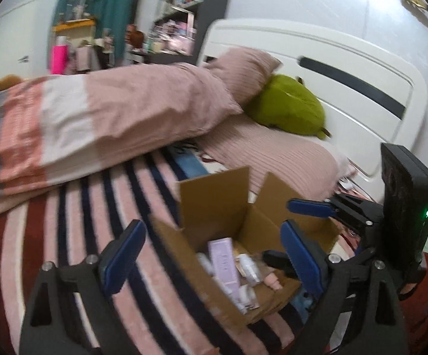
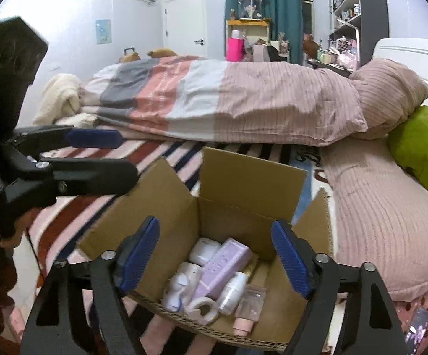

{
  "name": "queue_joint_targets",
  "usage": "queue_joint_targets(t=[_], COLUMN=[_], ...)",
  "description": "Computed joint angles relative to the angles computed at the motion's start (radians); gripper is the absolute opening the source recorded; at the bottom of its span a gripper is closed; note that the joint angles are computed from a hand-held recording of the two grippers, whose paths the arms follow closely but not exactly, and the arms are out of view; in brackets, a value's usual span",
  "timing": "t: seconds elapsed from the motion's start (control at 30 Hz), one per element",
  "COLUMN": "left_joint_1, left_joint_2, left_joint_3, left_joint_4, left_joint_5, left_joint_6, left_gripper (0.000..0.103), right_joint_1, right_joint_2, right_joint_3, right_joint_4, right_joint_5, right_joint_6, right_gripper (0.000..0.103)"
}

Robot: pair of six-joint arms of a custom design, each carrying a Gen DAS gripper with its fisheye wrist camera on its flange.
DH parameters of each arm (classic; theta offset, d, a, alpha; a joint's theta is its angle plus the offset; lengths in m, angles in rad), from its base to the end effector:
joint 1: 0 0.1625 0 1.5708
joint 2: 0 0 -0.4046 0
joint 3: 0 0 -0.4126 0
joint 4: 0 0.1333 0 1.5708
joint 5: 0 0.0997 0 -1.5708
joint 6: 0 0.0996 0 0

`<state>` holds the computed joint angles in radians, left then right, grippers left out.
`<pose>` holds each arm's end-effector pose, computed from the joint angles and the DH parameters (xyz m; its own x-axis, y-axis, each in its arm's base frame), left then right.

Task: Organize rigid objects

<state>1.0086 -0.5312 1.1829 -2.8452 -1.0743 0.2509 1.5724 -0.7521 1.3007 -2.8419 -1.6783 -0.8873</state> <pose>-0.2783 -0.7808 0.1042 -0.7566 0.3969 -0.5196 0.6409 0.6078 -0.4689 0.1239 -0.7876 0.2154 -0.6270 -0.5378 0.5636 -0.7717 0.5275 -0.3552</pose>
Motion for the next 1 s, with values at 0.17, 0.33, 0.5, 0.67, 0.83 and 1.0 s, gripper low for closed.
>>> queue_joint_targets(t=[0.17, 0.33, 0.5, 0.67, 0.83, 1.0], left_joint_1=[-0.006, -0.005, 0.006, 0.008, 0.007, 0.005], left_joint_2=[-0.062, -0.097, -0.121, -0.130, -0.133, -0.133], left_joint_3=[0.109, 0.176, 0.220, 0.239, 0.247, 0.248], left_joint_4=[-0.147, -0.254, -0.300, -0.326, -0.336, -0.341], left_joint_5=[0.129, 0.230, 0.268, 0.286, 0.296, 0.303], left_joint_6=[-0.002, 0.000, -0.024, -0.020, -0.020, -0.015], left_gripper=[0.093, 0.102, 0.102, 0.102, 0.102, 0.102], right_joint_1=[0.001, -0.001, -0.001, 0.007, 0.007, 0.007], right_joint_2=[-0.011, -0.024, -0.029, -0.034, -0.036, -0.036], right_joint_3=[0.009, 0.028, 0.044, 0.065, 0.069, 0.072], right_joint_4=[0.015, 0.039, 0.045, 0.016, 0.012, 0.002], right_joint_5=[0.063, 0.122, 0.163, 0.176, 0.179, 0.183], right_joint_6=[-0.011, -0.023, -0.047, -0.074, -0.076, -0.067], right_gripper=[0.098, 0.102, 0.102, 0.102, 0.102, 0.102])
